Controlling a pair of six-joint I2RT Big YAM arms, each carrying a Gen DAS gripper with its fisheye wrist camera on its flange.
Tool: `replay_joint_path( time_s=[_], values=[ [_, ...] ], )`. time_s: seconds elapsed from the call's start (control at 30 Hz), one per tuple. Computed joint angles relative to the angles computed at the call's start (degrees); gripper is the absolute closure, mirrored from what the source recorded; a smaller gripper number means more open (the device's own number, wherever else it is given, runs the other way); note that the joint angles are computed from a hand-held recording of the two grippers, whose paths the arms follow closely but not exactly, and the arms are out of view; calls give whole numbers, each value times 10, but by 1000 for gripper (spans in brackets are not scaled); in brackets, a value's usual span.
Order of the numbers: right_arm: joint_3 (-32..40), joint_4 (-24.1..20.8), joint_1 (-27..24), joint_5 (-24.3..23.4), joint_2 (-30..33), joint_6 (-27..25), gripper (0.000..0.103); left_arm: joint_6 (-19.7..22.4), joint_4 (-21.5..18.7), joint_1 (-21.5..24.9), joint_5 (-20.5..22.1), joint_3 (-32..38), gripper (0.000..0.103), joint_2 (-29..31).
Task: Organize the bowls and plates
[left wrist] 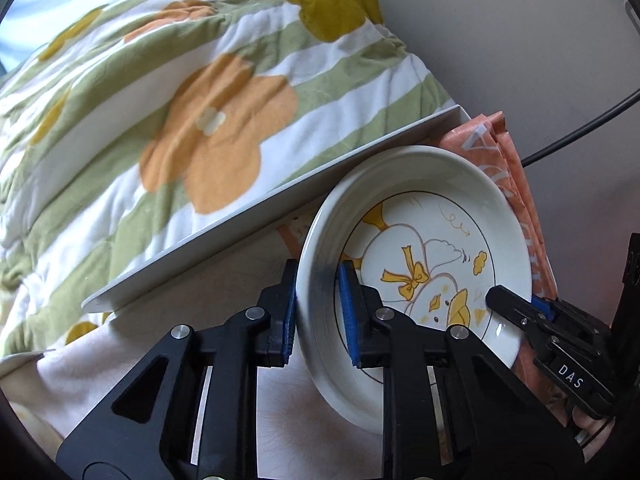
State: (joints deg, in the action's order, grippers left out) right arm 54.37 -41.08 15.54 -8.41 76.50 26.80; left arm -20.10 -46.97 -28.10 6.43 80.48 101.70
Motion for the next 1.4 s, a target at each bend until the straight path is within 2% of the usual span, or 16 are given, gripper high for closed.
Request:
replay_joint_path(
  time_s=[0.3,0.47,0.7,0.87,1.03,1.13,1.27,1.4],
  values=[
    [-5,-6,-7,-14,-13,-22,86,13,-14,-23,-56,-8,86,-22],
    [-16,-14,-1,-4,-48,-26,86,7,-11,-35,-66,-37,86,-62],
    [-22,-63,40,34,-139,-37,86,-22,-16,-57,-82,-112,86,-182],
    [-12,-117,112,64,-208,-12,86,-53,-48,-76,-109,-175,86,-300],
    [-6,-144,209,97,-247,34,86,-100,-102,-94,-144,-243,86,-430],
    [-12,-144,267,108,-258,68,86,-133,-142,-110,-167,-273,86,-491],
    [-22,-137,323,102,-258,94,86,-212,-207,-141,-197,-318,86,-577],
    [-27,-126,368,98,-237,69,86,-307,-249,-180,-219,-358,86,-626]
  ],
)
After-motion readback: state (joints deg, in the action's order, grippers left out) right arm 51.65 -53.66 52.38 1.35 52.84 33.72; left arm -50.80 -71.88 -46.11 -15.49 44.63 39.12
